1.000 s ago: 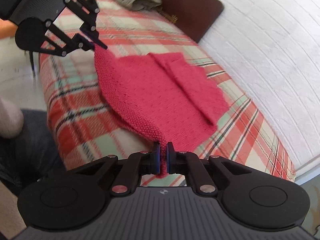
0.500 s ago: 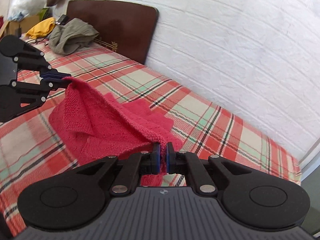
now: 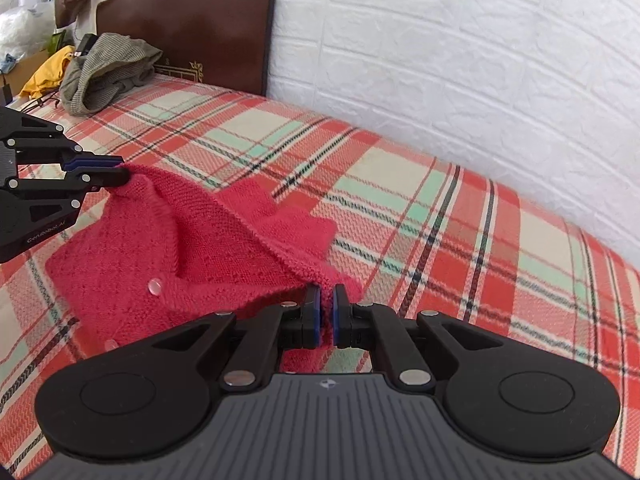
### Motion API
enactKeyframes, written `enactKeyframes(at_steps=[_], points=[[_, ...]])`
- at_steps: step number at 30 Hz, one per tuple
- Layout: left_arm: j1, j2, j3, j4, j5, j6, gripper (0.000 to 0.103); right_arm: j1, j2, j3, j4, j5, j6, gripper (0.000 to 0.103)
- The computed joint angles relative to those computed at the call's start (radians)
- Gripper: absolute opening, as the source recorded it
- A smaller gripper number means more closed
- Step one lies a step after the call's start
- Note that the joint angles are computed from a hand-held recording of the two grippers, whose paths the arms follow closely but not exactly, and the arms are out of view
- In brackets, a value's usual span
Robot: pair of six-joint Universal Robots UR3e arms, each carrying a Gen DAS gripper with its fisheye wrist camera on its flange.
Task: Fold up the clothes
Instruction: 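Fold the hem over the body with both grippers and open them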
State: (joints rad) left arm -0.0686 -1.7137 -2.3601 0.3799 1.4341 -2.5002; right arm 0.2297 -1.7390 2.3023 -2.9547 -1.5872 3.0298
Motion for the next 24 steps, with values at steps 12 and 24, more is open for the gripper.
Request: enactKeyframes(at_steps=[12,24], points=[[0.265,0.319,-0.139,-0.214,-0.222,-0.041,0.068,-0.198,-0.307,0.182,0.086,0.161,0.144,0.054],[0.277,0.387,-0.179,-0.376,-0.349,-0.015,0.069,-0.108,-0.280,0.226,0.004,0.146,0.183,0.055]])
